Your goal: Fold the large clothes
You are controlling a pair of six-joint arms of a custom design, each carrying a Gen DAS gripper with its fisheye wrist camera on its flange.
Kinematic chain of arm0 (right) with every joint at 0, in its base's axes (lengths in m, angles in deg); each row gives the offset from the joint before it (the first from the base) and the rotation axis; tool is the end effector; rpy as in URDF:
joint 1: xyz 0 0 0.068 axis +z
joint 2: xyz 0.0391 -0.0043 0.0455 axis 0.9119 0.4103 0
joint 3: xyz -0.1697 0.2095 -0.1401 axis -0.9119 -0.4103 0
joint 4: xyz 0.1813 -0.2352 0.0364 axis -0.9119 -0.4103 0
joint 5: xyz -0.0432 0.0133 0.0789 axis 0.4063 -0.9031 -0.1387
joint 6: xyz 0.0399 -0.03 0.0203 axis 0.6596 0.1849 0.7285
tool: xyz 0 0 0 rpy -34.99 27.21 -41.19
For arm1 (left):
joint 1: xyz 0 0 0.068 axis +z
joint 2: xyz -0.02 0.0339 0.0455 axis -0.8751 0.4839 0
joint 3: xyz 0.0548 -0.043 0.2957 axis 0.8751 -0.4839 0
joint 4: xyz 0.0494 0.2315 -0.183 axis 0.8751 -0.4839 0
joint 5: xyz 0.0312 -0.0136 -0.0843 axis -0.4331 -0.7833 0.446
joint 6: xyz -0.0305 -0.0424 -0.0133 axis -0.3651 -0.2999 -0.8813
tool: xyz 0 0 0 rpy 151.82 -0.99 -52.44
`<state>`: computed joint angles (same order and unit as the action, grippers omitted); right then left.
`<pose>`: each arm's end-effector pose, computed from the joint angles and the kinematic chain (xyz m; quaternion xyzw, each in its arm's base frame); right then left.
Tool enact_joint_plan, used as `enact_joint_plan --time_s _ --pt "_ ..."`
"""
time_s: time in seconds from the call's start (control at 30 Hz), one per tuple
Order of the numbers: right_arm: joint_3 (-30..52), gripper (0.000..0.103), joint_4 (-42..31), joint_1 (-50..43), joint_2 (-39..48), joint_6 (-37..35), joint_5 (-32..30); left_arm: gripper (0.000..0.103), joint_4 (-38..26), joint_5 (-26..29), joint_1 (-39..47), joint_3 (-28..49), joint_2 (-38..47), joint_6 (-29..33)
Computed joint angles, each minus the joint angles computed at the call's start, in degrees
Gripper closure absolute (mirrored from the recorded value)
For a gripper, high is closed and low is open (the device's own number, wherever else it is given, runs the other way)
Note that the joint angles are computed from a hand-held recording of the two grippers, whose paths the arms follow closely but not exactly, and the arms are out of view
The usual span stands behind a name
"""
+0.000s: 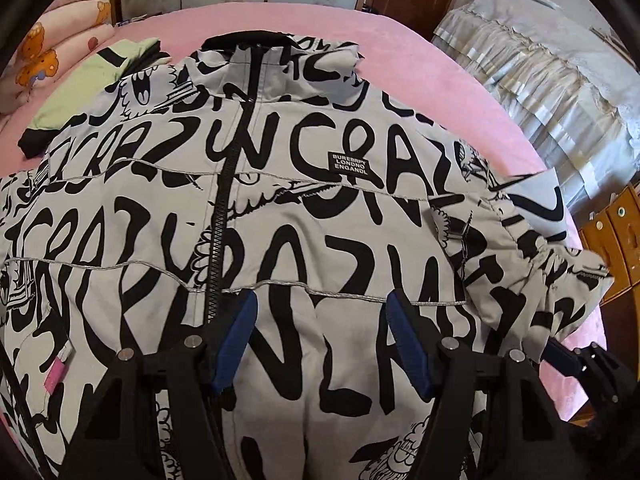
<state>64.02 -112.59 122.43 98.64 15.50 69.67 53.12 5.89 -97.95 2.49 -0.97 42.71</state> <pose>0.1363 0.1777 0.1622 -0.0407 0.9500 0.0196 0.3088 0.2382 -0.1755 0.1452 0.0830 0.9616 -0.1053 0.2397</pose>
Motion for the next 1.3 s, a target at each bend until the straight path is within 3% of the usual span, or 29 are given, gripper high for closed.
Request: enact_joint_plan --time_s 0.23,0.4,0.57,0.7,0.9,1.1,1.3 --pt "3.1 0.058 2.5 -3.0 2.9 -0.9 2.4 0.037 -1.3 -0.1 -1.8 0.8 -1.8 1.2" --pt "7.7 0.058 8.1 -1.6 10.9 -9.5 5.4 0.037 -1.6 -0.4 1.7 0.4 -6.5 1.5" --pt "11.8 0.058 9.9 -0.1 18.4 -15.2 0.8 0.037 -2.4 1.5 6.3 0.6 -7.7 3.3" --pt "13.6 0.057 8.2 2.7 21.4 -15.2 1.7 0.037 -2.2 3.7 6.8 0.4 -6.3 5.4" --pt "10.0 0.057 6.8 5.3 17.2 -9.6 0.8 0.037 0.5 12.6 8.2 0.8 -0.1 5.4" --pt "5.2 0.058 4.2 6.6 10.0 -3.3 0.5 0.038 5.6 27.3 12.2 3.8 11.3 1.8" --pt "0.4 0.057 2.6 5.5 2.7 1.5 -0.7 0.038 8.5 31.5 11.1 6.8 16.1 -0.4"
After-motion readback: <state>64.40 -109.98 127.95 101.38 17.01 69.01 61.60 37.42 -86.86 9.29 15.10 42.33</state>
